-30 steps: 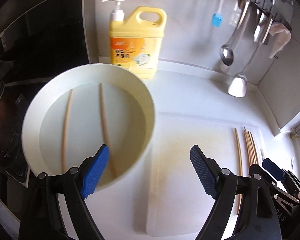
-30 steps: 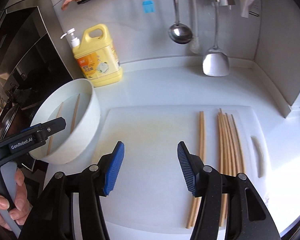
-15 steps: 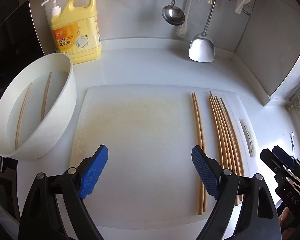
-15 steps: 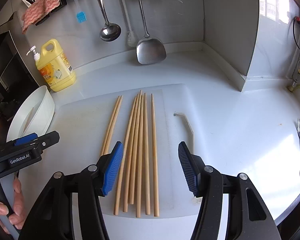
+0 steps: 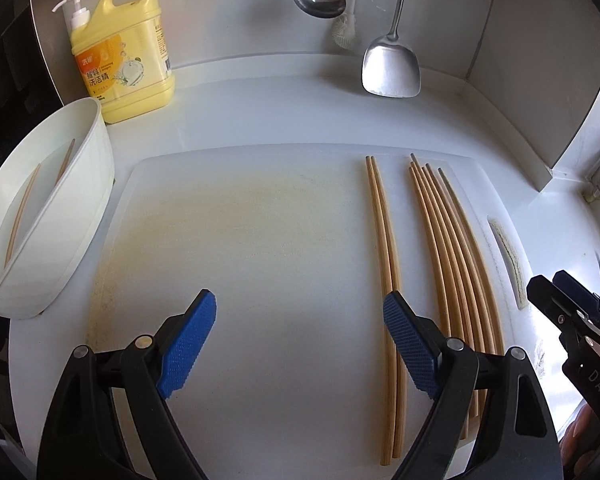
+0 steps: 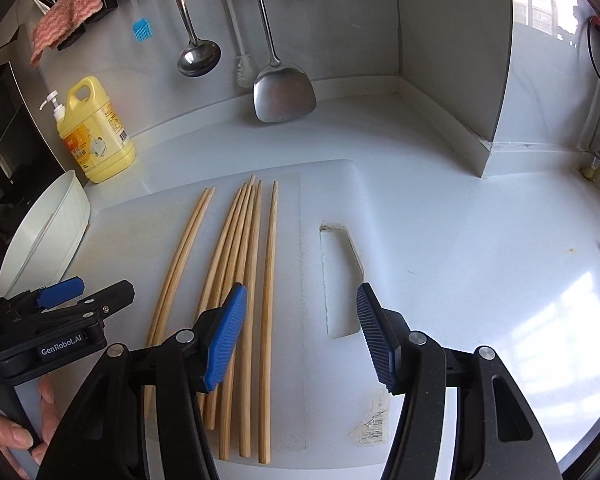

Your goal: Organize utensils

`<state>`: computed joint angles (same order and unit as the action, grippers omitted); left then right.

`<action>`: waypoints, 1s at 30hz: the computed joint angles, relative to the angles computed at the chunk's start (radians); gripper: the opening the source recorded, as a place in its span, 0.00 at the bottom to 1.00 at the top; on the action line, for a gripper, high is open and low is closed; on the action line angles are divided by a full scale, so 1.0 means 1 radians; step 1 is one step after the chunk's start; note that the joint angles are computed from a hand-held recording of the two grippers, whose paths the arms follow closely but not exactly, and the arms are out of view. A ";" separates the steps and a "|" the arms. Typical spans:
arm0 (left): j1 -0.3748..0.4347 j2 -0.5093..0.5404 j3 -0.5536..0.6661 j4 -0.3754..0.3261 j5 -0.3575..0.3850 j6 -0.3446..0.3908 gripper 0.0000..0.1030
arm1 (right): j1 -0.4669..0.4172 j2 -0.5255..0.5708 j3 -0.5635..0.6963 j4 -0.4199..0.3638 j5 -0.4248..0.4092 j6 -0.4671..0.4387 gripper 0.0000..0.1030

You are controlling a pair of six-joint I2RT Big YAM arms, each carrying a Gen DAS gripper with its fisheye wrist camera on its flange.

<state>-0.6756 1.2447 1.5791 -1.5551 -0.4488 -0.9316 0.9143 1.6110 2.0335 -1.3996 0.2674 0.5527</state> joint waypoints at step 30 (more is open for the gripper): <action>0.027 0.007 -0.044 0.090 0.045 0.051 0.82 | -0.008 0.018 -0.019 0.026 0.007 -0.017 0.53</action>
<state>-0.6486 1.2517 1.5348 -1.4654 -0.4035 -0.8806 0.9064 1.6285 2.0146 -1.3732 0.2746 0.5355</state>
